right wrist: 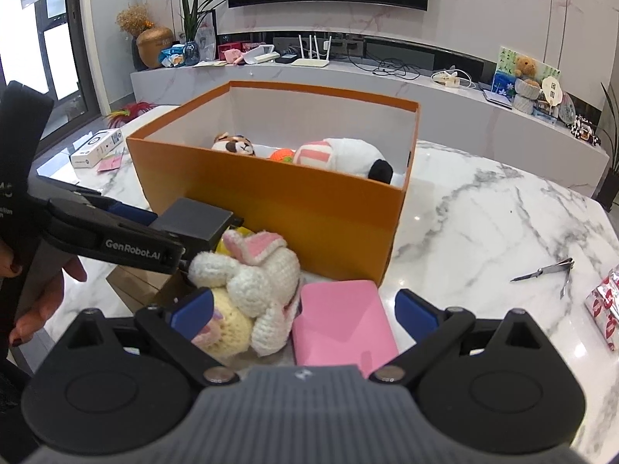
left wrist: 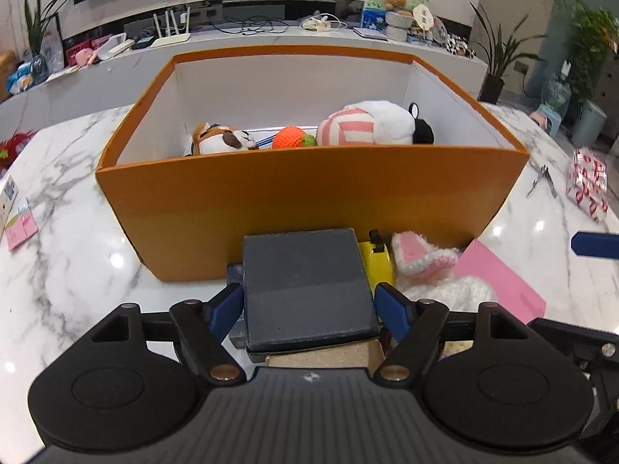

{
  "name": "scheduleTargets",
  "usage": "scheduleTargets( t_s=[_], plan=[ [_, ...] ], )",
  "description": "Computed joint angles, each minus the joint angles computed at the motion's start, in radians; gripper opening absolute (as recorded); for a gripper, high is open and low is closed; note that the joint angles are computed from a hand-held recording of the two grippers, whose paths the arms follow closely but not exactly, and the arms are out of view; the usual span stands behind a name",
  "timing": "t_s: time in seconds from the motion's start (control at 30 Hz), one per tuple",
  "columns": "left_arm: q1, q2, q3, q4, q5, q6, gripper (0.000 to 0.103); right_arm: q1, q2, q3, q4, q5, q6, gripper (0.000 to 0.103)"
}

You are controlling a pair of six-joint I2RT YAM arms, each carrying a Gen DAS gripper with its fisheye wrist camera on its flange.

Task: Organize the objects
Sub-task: 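Grasp the dark grey box with the left gripper while the right moves to the pink case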

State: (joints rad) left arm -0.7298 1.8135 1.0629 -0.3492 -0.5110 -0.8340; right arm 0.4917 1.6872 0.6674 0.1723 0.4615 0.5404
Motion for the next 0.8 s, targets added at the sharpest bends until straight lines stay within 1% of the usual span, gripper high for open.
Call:
scheduleTargets(
  t_s=[0.07, 0.17, 0.33, 0.47, 0.57, 0.73, 0.8],
  plan=[
    [0.006, 0.01, 0.002, 0.002, 0.013, 0.013, 0.091, -0.001, 0.005, 0.001, 0.001, -0.002, 0.002, 0.1],
    [0.021, 0.015, -0.007, 0.008, 0.049, -0.001, 0.092, -0.005, 0.009, 0.0, 0.006, -0.002, 0.001, 0.1],
    [0.033, 0.004, -0.023, -0.007, 0.043, -0.059, 0.091, -0.017, 0.037, 0.001, 0.007, 0.015, -0.006, 0.1],
    [0.046, -0.007, -0.04, -0.021, 0.036, -0.092, 0.091, -0.057, 0.067, -0.006, 0.023, -0.031, 0.006, 0.1],
    [0.055, -0.022, -0.06, -0.008, 0.047, -0.103, 0.09, -0.08, 0.093, 0.001, 0.031, -0.065, -0.006, 0.1],
    [0.059, -0.02, -0.057, -0.01, 0.051, -0.098, 0.09, -0.096, 0.165, 0.049, 0.008, -0.123, -0.063, 0.1],
    [0.064, -0.013, -0.052, -0.008, 0.055, -0.094, 0.09, -0.095, 0.195, 0.072, -0.008, -0.124, -0.088, 0.1]
  ],
)
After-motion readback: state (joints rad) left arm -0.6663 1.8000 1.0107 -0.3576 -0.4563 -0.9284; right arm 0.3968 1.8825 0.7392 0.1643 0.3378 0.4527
